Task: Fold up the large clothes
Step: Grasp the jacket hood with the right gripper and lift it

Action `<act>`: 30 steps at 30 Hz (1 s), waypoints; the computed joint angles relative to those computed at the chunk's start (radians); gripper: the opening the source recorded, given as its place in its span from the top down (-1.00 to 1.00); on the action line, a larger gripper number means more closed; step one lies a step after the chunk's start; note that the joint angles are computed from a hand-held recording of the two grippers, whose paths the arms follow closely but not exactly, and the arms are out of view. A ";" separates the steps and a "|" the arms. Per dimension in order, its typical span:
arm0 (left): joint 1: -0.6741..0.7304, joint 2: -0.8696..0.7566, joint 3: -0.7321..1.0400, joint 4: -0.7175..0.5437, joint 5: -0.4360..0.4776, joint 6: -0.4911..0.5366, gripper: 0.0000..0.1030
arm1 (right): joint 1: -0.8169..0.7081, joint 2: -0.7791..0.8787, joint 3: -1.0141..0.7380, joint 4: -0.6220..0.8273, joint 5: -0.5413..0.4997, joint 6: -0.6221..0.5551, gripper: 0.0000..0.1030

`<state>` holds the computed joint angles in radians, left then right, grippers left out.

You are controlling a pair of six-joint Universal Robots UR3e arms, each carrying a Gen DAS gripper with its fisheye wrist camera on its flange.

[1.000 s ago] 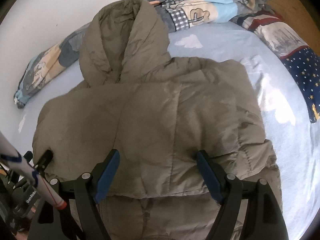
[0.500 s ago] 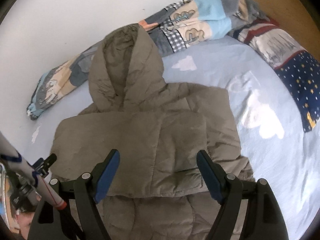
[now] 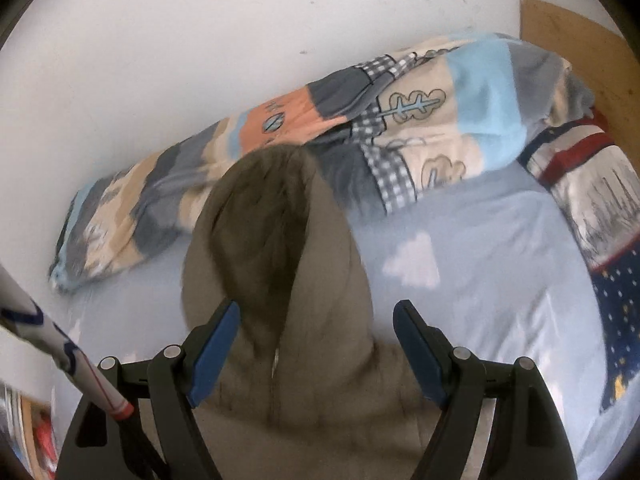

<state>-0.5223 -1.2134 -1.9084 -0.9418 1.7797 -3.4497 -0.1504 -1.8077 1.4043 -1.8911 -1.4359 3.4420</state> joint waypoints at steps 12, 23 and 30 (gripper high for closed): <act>0.054 -0.004 -0.024 0.040 -0.030 0.030 -0.56 | 0.068 0.547 -0.404 -0.077 -0.136 -0.009 0.24; -0.001 -0.016 0.024 0.076 -0.026 0.046 -0.56 | 0.085 0.203 0.009 -0.251 -0.176 -0.057 0.82; 0.007 0.015 0.051 0.080 -0.149 0.032 -0.56 | 0.040 -0.217 0.300 -0.204 -0.051 -0.137 0.82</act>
